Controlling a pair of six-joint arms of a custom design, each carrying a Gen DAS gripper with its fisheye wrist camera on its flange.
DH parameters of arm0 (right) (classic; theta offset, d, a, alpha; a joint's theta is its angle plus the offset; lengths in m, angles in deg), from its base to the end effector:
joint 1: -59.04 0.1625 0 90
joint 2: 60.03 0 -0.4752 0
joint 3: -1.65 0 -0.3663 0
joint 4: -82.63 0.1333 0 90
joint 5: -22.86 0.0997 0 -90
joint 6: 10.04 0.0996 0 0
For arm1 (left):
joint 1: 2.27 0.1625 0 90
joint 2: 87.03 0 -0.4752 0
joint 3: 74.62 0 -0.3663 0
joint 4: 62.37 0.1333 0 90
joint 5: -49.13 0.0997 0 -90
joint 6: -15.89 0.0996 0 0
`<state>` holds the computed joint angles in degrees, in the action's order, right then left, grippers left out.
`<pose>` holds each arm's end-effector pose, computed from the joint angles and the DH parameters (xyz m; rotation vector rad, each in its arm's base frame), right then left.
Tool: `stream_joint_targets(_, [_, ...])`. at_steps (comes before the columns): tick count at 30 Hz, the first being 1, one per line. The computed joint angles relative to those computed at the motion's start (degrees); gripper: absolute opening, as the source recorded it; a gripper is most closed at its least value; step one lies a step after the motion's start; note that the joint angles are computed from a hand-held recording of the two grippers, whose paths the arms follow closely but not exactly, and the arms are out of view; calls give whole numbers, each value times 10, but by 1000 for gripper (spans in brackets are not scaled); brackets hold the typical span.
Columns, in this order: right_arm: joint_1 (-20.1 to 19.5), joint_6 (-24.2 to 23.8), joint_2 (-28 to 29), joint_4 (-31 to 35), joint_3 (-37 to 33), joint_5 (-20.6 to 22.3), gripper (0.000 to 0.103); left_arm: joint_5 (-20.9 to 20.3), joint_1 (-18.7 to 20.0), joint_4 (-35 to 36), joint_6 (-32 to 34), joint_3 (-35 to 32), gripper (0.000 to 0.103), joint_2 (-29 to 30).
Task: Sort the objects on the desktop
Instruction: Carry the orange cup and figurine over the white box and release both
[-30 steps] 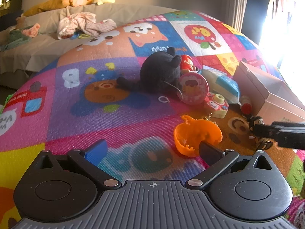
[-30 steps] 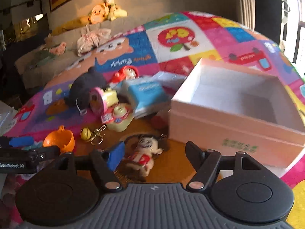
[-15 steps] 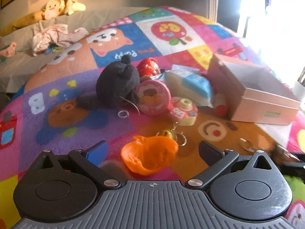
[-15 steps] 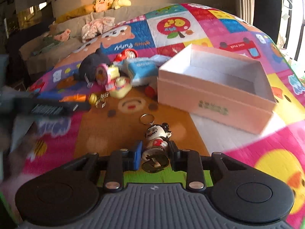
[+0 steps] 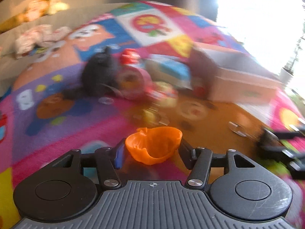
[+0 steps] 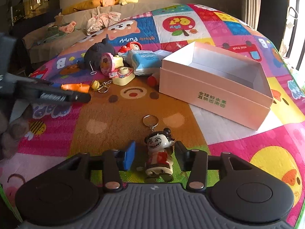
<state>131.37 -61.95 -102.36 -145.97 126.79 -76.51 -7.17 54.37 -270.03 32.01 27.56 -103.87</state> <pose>-0.0507 -0.5448 0.1463 0.5840 -2.2363 0.8959 -0.1797 -0.6158 -0.0816 0.8544 2.3831 -0.8370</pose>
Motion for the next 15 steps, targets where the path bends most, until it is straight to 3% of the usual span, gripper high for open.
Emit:
stream_joint_targets(2, [0, -1, 1, 2, -1, -1, 47, -15, -6, -9, 21, 17, 64, 0])
stream_joint_targets(6, [1, -3, 3, 1, 0, -7, 47, -14, -15, -24, 34, 25, 81, 10])
stream_joint_targets(9, [0, -3, 3, 2, -1, -7, 47, -14, -17, -17, 28, 20, 82, 12])
stream_joint_targets(11, [0, -2, 4, 2, -1, -7, 46, -4, -18, -12, 25, 13, 81, 14])
stream_joint_targets(12, [1, 0, 3, 8, -2, -11, 43, 3, -19, -10, 24, 9, 75, 16])
stream_joint_targets(14, [2, 7, 0, 15, -3, -15, 28, 17, -22, -12, 29, 6, 62, 20])
stream_joint_targets(15, [4, 9, -1, 16, -2, -20, 28, 19, -25, -11, 32, 7, 61, 19])
